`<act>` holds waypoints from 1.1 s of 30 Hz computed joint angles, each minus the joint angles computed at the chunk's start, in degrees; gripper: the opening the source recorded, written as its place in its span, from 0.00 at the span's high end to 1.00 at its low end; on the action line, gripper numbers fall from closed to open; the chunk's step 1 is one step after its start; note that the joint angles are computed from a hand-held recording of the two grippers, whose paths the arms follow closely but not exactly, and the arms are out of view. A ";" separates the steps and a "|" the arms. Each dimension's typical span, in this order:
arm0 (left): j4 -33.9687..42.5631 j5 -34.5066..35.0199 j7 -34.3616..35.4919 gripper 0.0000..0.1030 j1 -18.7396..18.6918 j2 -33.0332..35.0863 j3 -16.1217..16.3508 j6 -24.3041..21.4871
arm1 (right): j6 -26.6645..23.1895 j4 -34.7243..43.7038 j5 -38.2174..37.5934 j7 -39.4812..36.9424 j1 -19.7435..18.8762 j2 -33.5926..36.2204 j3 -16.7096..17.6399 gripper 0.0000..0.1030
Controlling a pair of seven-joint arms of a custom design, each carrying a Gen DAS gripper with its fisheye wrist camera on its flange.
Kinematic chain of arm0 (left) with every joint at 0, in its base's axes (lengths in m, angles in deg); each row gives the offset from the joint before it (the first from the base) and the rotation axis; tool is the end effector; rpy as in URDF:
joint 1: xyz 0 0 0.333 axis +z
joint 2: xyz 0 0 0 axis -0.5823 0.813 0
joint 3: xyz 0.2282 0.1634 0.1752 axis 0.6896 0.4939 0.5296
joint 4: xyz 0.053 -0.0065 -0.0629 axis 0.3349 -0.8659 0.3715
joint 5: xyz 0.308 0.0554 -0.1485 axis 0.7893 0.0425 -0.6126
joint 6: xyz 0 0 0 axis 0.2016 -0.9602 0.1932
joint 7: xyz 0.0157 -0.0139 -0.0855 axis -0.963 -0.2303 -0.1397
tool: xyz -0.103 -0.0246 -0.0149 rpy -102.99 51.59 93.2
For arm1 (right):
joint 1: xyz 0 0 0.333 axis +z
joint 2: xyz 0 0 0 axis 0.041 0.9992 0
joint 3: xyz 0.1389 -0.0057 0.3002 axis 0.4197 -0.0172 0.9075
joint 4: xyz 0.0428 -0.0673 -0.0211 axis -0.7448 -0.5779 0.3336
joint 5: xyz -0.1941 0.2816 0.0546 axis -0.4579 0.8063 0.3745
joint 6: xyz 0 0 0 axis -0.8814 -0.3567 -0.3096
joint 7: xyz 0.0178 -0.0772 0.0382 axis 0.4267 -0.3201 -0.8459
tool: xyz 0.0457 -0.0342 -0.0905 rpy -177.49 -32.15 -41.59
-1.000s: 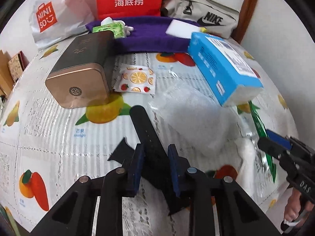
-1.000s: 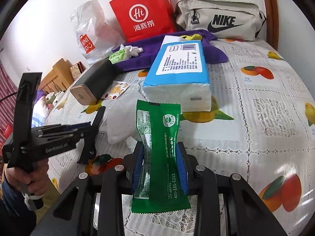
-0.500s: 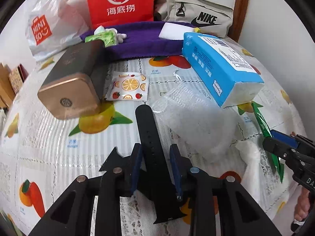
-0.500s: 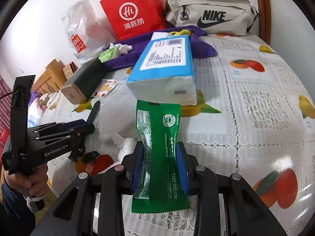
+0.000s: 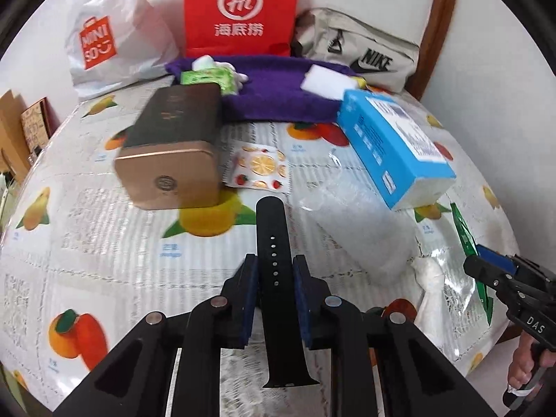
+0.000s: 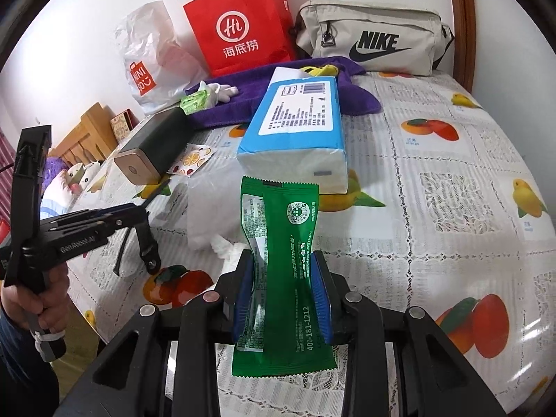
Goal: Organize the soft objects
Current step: 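Carry the strap and sachet with both tools over the purple towel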
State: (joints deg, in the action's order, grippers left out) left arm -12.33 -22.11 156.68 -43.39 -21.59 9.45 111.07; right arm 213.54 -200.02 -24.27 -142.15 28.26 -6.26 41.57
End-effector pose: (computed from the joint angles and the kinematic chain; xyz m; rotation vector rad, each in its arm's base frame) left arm 0.6745 -0.2436 0.3963 -1.4147 2.4136 -0.8717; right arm 0.5388 0.2233 0.3718 -1.4724 1.9861 -0.5239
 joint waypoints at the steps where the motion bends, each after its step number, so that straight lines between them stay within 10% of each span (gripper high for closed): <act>1: -0.17 -0.32 0.05 0.81 0.37 -0.23 -0.20 0.22 | -0.11 -0.07 0.08 -0.15 0.03 -0.21 0.06 0.69; 17: 0.94 -4.03 0.89 0.81 3.83 -2.60 -0.73 1.64 | -3.66 1.82 4.94 -8.30 -2.05 -2.60 3.12 0.70; 33: 28.02 0.88 -3.52 0.81 -0.72 10.16 2.63 -10.69 | -3.65 13.12 20.77 -28.13 -5.04 2.71 2.86 0.70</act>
